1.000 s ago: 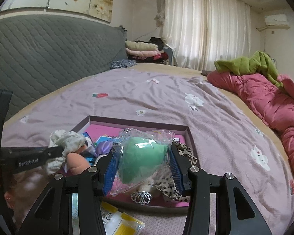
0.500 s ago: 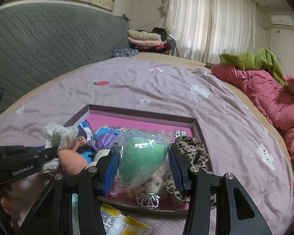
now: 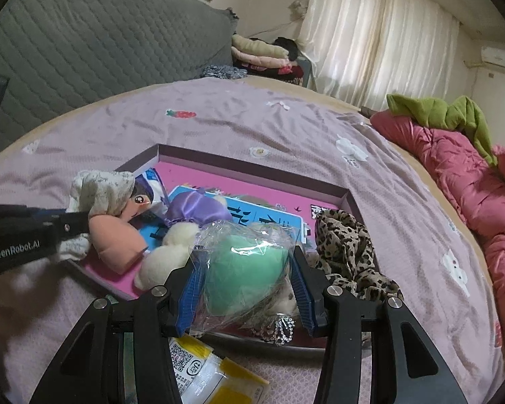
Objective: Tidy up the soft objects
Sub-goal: 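Carry the scrunchie and sponge bag over the box with both tools, then lower the scrunchie and sponge bag into the box and open both tools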
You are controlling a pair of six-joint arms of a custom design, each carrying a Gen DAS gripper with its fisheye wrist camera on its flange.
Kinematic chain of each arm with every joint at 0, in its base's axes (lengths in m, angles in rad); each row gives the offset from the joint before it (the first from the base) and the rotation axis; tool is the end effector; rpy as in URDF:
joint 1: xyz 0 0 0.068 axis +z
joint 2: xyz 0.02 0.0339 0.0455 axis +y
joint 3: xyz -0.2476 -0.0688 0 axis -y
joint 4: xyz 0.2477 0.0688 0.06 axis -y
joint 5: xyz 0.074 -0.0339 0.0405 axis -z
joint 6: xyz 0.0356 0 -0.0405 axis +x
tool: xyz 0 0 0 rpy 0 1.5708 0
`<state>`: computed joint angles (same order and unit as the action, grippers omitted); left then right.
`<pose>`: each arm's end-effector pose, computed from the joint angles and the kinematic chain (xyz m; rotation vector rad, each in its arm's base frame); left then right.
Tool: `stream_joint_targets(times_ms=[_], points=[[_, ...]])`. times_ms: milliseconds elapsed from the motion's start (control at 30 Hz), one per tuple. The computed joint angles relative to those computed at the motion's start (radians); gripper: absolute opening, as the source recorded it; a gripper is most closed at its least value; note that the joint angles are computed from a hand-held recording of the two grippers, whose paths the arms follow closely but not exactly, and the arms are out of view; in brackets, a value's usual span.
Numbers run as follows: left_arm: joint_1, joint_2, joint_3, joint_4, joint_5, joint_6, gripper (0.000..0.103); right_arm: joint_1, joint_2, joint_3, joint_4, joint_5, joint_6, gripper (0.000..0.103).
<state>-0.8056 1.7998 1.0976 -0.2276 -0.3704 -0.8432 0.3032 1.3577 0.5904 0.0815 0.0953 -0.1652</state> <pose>0.2643 -0.2566 0.1545 -0.1968 2.4265 -0.2830 0.2609 0.0781 0.1574 -0.4732 2.2029 -0.0336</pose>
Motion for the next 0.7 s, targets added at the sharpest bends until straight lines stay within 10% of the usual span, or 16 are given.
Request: stream_joint_targets(times_ms=[700], points=[[0.008,-0.018,-0.017,0.010,0.013,-0.012,0.015,0.041,-0.022,0.010,-0.053,0.059,0.002,0.062]])
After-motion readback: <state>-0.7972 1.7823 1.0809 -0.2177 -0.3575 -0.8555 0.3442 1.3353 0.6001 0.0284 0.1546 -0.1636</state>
